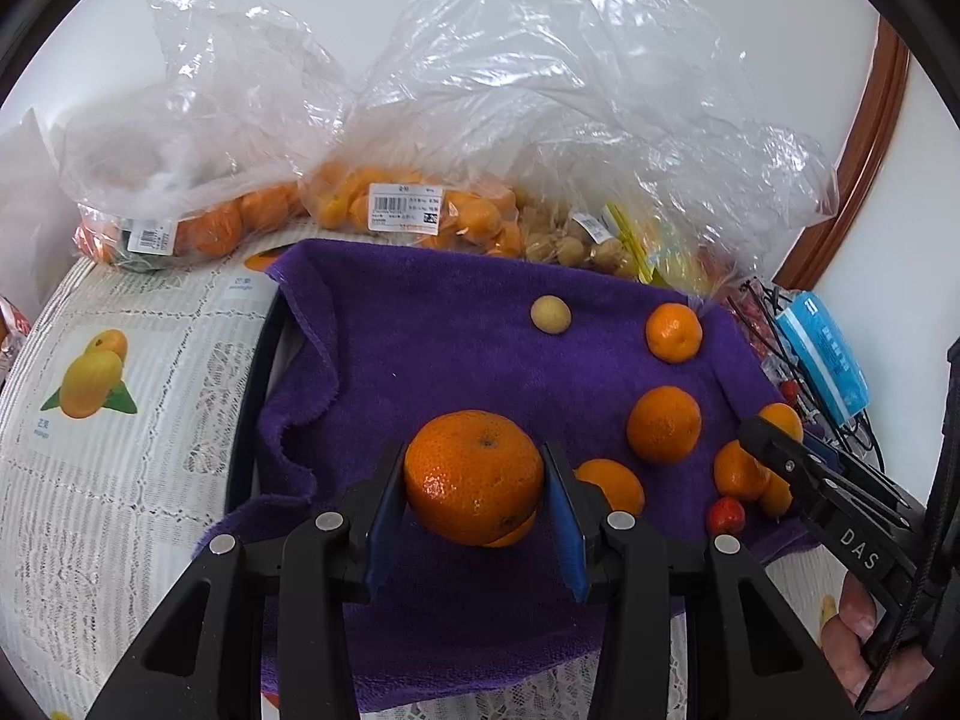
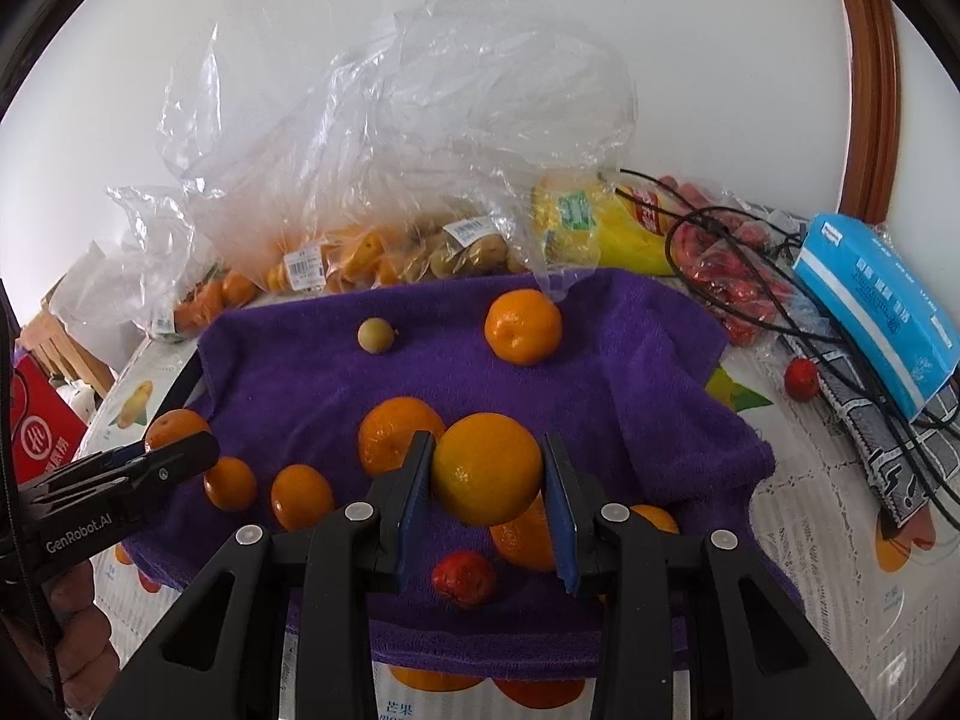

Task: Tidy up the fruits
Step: 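Lower both oranges onto the towel and open both grippers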

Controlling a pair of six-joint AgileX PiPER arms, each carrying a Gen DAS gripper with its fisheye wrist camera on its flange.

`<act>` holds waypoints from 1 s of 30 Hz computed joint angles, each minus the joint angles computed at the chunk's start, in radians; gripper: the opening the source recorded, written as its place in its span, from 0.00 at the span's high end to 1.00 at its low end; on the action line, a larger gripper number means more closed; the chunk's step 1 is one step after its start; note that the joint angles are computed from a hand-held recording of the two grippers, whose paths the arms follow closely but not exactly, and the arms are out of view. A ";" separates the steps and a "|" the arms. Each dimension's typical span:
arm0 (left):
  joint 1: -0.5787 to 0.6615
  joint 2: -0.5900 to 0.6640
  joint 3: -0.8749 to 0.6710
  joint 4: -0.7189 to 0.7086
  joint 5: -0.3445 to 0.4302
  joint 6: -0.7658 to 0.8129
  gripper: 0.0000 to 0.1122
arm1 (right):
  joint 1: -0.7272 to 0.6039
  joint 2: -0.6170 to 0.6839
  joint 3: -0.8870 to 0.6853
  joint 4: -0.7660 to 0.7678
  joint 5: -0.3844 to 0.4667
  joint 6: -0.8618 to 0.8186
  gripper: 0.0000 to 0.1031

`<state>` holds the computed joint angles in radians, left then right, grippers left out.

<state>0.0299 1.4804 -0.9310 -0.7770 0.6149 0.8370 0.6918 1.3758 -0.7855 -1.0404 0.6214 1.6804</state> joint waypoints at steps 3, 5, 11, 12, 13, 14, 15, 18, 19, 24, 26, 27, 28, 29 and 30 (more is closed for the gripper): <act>-0.007 -0.006 0.010 -0.010 -0.007 0.016 0.63 | 0.009 0.015 -0.008 -0.001 0.007 -0.009 0.66; -0.008 -0.006 0.010 -0.018 -0.001 0.021 0.63 | 0.013 0.029 -0.016 0.004 0.011 -0.023 0.66; 0.003 -0.007 0.014 -0.052 0.022 0.056 0.63 | 0.005 0.037 -0.018 0.032 -0.006 -0.062 0.66; 0.005 -0.007 0.016 -0.061 0.023 0.065 0.63 | 0.003 0.036 -0.017 0.032 -0.010 -0.061 0.66; 0.008 -0.006 0.017 -0.071 0.029 0.073 0.63 | 0.005 0.037 -0.017 0.030 -0.007 -0.061 0.66; 0.010 -0.006 0.017 -0.074 0.034 0.075 0.63 | 0.007 0.038 -0.017 0.028 -0.002 -0.062 0.66; 0.015 -0.006 0.016 -0.081 0.045 0.082 0.63 | 0.011 0.039 -0.019 0.027 0.002 -0.062 0.66; 0.015 -0.001 0.013 -0.090 0.053 0.096 0.63 | 0.015 0.036 -0.016 0.018 0.003 -0.056 0.65; 0.010 -0.003 0.017 -0.089 0.042 0.095 0.63 | 0.015 0.034 -0.015 0.017 0.000 -0.057 0.65; 0.018 0.007 0.007 -0.094 0.072 0.105 0.63 | 0.028 0.031 -0.010 -0.011 0.025 -0.028 0.58; 0.014 0.008 0.008 -0.094 0.072 0.108 0.63 | 0.025 0.026 -0.004 -0.022 0.023 -0.016 0.56; 0.010 0.008 0.009 -0.089 0.069 0.105 0.63 | 0.021 0.023 -0.002 -0.022 0.020 -0.012 0.55; 0.007 0.007 0.011 -0.083 0.070 0.100 0.63 | 0.018 0.021 0.000 -0.020 0.016 -0.009 0.55; 0.007 0.007 0.012 -0.083 0.074 0.100 0.63 | 0.015 0.019 0.003 -0.018 0.014 -0.008 0.55; 0.005 0.008 0.010 -0.078 0.080 0.097 0.61 | 0.015 0.017 0.003 -0.018 0.015 -0.007 0.55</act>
